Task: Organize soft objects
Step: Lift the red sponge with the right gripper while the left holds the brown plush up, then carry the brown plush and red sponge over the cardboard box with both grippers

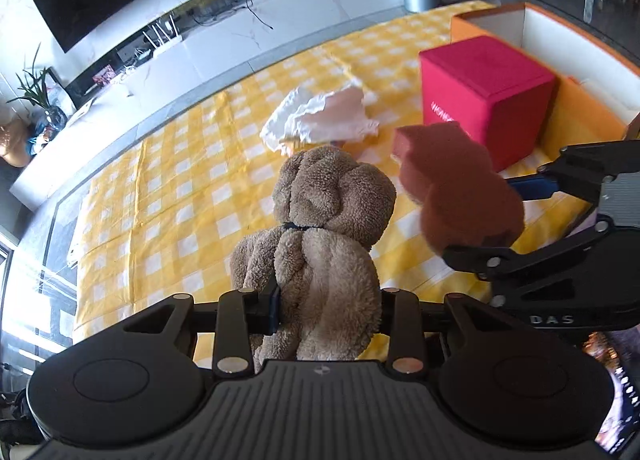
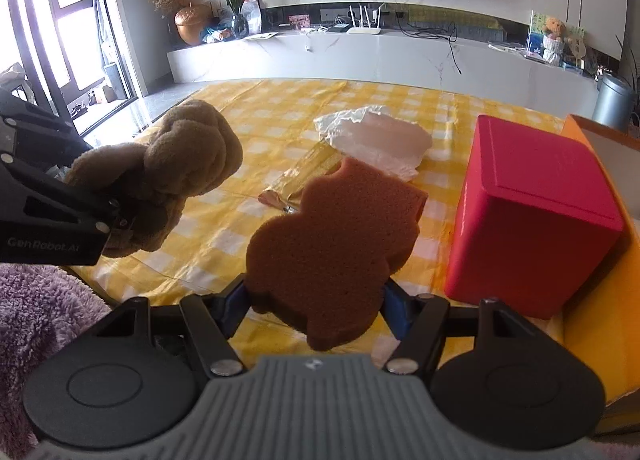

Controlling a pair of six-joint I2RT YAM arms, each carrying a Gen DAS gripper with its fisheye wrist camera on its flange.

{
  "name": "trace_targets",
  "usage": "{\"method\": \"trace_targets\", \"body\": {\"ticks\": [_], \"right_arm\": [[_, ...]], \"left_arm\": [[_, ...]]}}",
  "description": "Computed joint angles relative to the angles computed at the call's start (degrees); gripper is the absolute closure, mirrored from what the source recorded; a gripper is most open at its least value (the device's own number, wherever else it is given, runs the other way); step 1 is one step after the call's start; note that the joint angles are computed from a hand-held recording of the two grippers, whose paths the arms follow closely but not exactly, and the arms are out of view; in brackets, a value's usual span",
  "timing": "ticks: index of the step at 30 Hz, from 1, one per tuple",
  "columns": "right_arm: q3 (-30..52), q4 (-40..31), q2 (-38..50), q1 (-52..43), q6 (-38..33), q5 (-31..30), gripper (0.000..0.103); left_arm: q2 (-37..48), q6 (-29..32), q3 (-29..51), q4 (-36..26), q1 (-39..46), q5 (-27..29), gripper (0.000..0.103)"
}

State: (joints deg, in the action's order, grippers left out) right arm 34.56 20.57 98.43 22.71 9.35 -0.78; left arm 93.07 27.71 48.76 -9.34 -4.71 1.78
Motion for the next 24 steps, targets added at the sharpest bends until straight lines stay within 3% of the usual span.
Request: {"method": "trace_targets", "body": {"ticks": [8,13,19,24], "right_arm": [[-8.77,-2.33,-17.69,-0.18,-0.66,3.33,0.037],[-15.27,-10.1,-34.79,-6.56,-3.36,2.39,0.037],[-15.4,-25.42,-51.95,-25.45,-12.9,-6.05,0.037],[-11.6,-32.32,-53.66,-40.97,-25.67,-13.96,0.037]], "left_arm": [[-12.81,-7.5,-7.12,0.12,-6.17,0.33,0.064],[-17.21,-12.42,-8.92,0.89,-12.13,0.43,0.064],[-14.49,-16.52,-3.81,0.03,-19.37,2.75,0.064],[-8.16,-18.04,4.57,-2.17,-23.89,5.5,0.064]]}}
